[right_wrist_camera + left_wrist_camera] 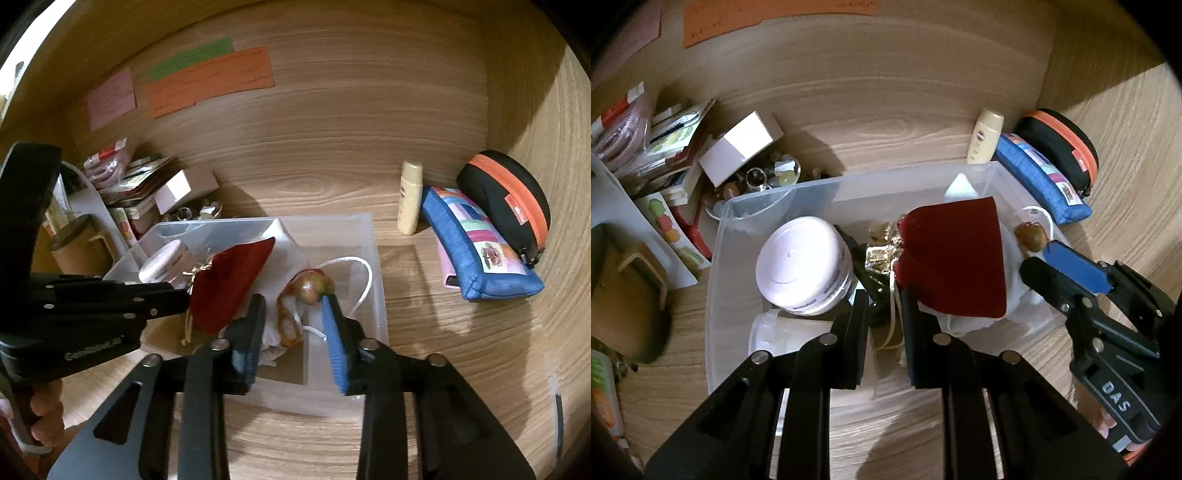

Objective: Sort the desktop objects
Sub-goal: 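Carry the seashell and gourd charm over the bin and lower them inside, then open both tools to release the seashell and gourd charm into the bin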

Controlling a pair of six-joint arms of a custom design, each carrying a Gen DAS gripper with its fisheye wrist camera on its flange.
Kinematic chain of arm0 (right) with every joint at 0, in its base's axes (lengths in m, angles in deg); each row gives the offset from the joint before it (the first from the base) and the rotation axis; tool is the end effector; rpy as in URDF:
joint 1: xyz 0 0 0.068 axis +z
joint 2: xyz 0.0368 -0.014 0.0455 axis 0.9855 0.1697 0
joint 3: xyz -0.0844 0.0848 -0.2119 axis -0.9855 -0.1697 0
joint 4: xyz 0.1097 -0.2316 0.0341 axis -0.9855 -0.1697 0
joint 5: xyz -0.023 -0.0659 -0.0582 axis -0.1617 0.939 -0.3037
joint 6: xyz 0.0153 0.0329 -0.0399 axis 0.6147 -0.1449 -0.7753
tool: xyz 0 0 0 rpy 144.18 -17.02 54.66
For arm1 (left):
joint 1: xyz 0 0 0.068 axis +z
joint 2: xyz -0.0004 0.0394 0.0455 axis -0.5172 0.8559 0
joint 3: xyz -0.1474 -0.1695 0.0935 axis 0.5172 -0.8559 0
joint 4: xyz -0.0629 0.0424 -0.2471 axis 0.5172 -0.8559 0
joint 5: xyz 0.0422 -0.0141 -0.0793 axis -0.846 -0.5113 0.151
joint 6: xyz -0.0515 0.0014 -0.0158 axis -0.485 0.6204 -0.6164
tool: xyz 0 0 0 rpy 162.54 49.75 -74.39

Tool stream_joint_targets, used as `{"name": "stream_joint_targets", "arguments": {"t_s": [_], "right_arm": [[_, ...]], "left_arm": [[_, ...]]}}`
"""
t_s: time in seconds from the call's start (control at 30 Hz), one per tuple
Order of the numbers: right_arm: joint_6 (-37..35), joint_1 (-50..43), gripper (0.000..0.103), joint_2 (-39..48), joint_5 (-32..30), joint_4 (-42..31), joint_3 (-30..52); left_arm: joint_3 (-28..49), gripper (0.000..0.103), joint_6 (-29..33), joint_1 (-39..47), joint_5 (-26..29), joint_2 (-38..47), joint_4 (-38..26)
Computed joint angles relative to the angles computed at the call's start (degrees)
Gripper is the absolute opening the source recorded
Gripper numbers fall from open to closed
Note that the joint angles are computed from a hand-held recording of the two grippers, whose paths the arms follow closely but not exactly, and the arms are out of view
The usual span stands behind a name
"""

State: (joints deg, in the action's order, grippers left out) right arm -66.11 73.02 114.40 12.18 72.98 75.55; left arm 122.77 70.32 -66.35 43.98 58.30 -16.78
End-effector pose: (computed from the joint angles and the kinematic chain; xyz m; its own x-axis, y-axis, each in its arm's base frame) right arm 0.1654 -0.0067 0.0959 -0.5716 -0.0845 -0.8161 -0.2950 0.9493 0.1084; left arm 0.2194 -0.1491 0.1243 -0.7521 0.1864 -0.6321 0.3042 0.9491 -0.0821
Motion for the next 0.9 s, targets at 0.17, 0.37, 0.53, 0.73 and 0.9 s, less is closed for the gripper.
{"name": "stream_joint_targets", "arguments": {"t_s": [0.17, 0.37, 0.53, 0.73, 0.9], "right_arm": [[-0.31, -0.90, 0.035, -0.53, -1.00, -0.41, -0.31], [-0.41, -2.34, 0.036, -1.68, -3.36, -2.25, -0.25], [-0.90, -3.61, 0.041, -9.44, -4.79, -8.81, -0.91], [-2.09, -5.45, 0.058, -26.40, -5.10, -22.71, -1.96], [-3.75, -6.72, 0.065, -46.26, -4.85, -39.63, -1.86]], "left_arm": [[-0.71, 0.019, -0.73, 0.38, -0.02, -0.63, -0.43], [-2.55, 0.035, -0.43, -0.40, -2.22, -3.48, -0.08], [-4.56, 0.052, -0.81, -1.87, -5.24, -7.98, -0.42], [-7.08, 0.067, -2.06, -3.76, -8.94, -15.03, -3.58], [-10.39, 0.074, -3.53, -6.38, -13.72, -23.49, -7.50]]}}
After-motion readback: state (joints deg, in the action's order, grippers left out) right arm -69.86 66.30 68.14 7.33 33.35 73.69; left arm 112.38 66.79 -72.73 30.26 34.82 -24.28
